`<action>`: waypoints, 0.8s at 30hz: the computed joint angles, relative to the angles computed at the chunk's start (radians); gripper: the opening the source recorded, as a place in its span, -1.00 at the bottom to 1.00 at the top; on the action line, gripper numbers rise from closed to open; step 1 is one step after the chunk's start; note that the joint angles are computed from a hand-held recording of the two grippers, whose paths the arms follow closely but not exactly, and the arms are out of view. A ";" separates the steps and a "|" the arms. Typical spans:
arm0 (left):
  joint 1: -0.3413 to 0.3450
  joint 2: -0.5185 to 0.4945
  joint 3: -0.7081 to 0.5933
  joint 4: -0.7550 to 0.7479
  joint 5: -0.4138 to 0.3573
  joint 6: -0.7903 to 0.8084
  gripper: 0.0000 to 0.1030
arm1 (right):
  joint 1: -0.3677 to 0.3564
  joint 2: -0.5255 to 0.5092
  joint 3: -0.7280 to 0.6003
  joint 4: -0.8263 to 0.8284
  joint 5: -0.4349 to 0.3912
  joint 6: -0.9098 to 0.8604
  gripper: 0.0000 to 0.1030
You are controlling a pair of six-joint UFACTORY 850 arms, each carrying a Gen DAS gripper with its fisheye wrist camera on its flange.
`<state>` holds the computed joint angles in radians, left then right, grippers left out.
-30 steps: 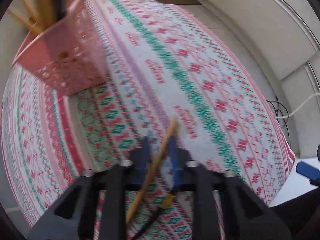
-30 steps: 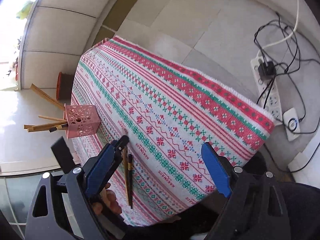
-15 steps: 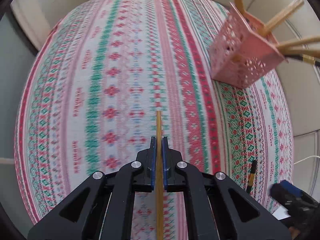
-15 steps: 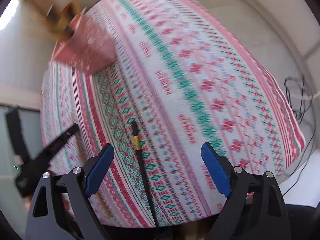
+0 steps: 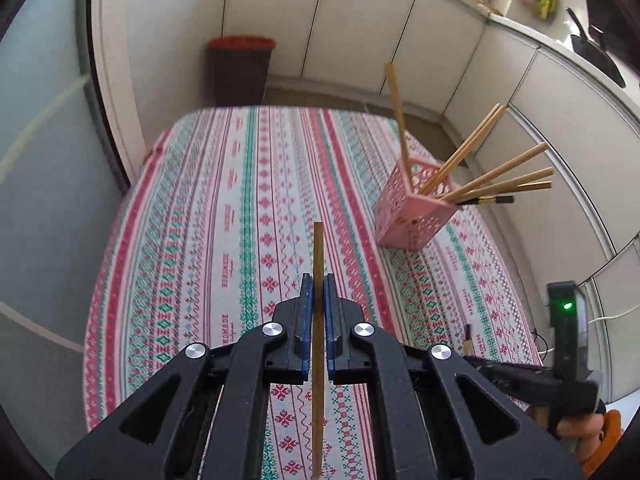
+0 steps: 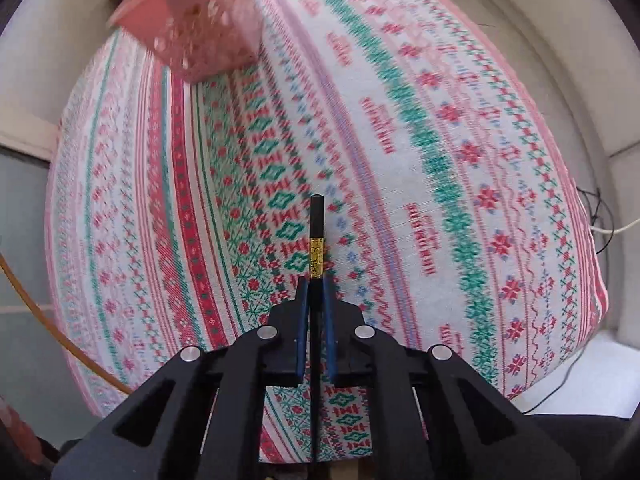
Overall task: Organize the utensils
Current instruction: 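Grasp the last wooden chopstick with the left tool while the right tool grasps the black-tipped chopstick, then lower both held chopsticks into the pink holder and open both tools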
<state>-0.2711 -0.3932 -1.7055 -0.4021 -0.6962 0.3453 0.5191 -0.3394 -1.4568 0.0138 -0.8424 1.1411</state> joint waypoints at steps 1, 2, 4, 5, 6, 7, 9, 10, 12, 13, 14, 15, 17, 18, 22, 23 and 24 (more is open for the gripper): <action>-0.004 0.018 0.013 0.005 0.021 0.005 -0.91 | 0.003 0.039 0.034 -0.042 0.026 0.033 -0.86; -0.012 0.019 0.021 0.012 0.048 0.007 -0.91 | 0.008 0.083 0.066 -0.095 0.059 0.075 -0.86; -0.021 0.038 0.042 0.027 0.086 0.006 -0.91 | 0.015 0.149 0.114 -0.167 0.105 0.139 -0.86; -0.025 0.043 0.047 0.025 0.096 0.008 -0.91 | 0.020 0.186 0.136 -0.200 0.121 0.170 -0.86; -0.028 0.046 0.049 0.030 0.104 0.003 -0.91 | 0.020 0.206 0.145 -0.216 0.128 0.180 -0.86; -0.032 0.051 0.051 0.039 0.110 -0.006 -0.91 | 0.025 0.229 0.154 -0.237 0.130 0.191 -0.86; -0.035 0.057 0.056 0.041 0.117 -0.010 -0.91 | 0.036 0.249 0.140 -0.283 0.117 0.200 -0.86; -0.037 0.057 0.056 0.048 0.117 -0.015 -0.91 | 0.040 0.256 0.134 -0.300 0.113 0.202 -0.86; -0.045 0.058 0.057 0.076 0.122 -0.043 -0.91 | 0.041 0.272 0.126 -0.328 0.109 0.202 -0.86; -0.049 0.058 0.055 0.088 0.123 -0.052 -0.91 | 0.043 0.285 0.126 -0.338 0.106 0.202 -0.86; -0.052 0.058 0.056 0.098 0.126 -0.059 -0.91 | 0.042 0.288 0.119 -0.352 0.103 0.207 -0.86; -0.055 0.058 0.055 0.110 0.129 -0.070 -0.91 | 0.040 0.298 0.116 -0.365 0.097 0.211 -0.86; -0.059 0.053 0.044 0.123 0.127 -0.083 -0.91 | 0.038 0.316 0.113 -0.390 0.098 0.231 -0.86; -0.062 0.051 0.039 0.135 0.128 -0.093 -0.91 | 0.036 0.324 0.110 -0.405 0.097 0.246 -0.86; -0.071 0.037 0.001 0.184 0.126 -0.117 -0.91 | 0.021 0.350 0.098 -0.443 0.120 0.268 -0.86; -0.073 0.033 -0.014 0.191 0.123 -0.124 -0.91 | 0.017 0.357 0.090 -0.455 0.118 0.274 -0.86; -0.074 0.026 -0.035 0.195 0.122 -0.126 -0.91 | 0.013 0.360 0.083 -0.467 0.118 0.280 -0.86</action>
